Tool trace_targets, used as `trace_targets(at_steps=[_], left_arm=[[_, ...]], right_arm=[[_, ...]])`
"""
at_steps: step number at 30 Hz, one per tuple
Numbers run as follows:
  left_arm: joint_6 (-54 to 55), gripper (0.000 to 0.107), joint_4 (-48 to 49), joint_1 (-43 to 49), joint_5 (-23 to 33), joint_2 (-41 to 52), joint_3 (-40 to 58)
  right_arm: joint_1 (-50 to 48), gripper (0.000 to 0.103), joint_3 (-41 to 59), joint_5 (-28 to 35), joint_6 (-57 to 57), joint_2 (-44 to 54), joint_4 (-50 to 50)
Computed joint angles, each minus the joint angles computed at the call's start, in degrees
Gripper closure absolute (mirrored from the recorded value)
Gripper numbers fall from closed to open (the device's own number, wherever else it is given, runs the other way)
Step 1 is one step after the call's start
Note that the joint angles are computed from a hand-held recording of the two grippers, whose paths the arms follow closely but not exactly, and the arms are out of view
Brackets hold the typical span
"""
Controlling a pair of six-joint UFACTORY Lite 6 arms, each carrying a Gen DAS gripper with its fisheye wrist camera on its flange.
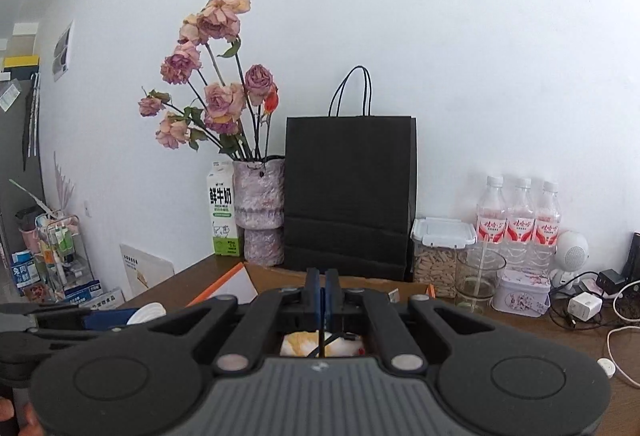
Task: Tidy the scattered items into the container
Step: 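Carry the cap and cable over the box and lower them inside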
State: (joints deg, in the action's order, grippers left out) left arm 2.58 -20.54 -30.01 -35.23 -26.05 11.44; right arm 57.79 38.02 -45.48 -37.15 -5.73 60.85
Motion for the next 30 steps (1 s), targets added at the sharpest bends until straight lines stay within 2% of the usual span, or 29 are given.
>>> trace_targets(at_steps=[6,12,19,24,26,27,28,29,30], left_arm=[[-3.5,0.067,5.1,2.8,-2.0,7.3,7.4],[-9.5,0.067,12.7,7.3,-5.1,22.3,18.7],[-13.7,0.067,18.8,12.0,-3.3,45.8,38.8],[-13.0,0.067,20.0,13.1,0.9,56.0,47.7],[-12.6,0.066,20.1,13.1,1.3,56.8,48.1],[-11.9,0.066,19.7,12.8,1.3,56.9,47.9],[-11.0,0.066,19.1,12.5,1.1,56.7,47.5],[-9.8,0.066,18.1,12.2,0.7,56.5,46.9],[-8.3,0.061,17.0,11.7,0.5,56.3,46.5]], right_arm=[[-6.4,0.102,9.4,3.6,0.2,5.2,-6.1],[-13.5,0.103,21.1,7.8,6.5,16.2,-16.1],[-21.8,0.103,35.4,12.7,23.5,35.0,-34.1],[-26.0,0.102,39.8,13.8,37.6,45.2,-47.1],[-28.2,0.094,39.9,17.4,43.8,44.9,-54.4],[-28.8,0.086,38.3,16.7,45.8,43.8,-55.9],[-29.2,0.063,35.9,16.1,46.7,41.8,-56.4],[-29.3,0.048,33.7,15.7,46.7,39.9,-56.3],[-29.2,0.022,31.4,14.8,45.2,38.2,-54.9]])
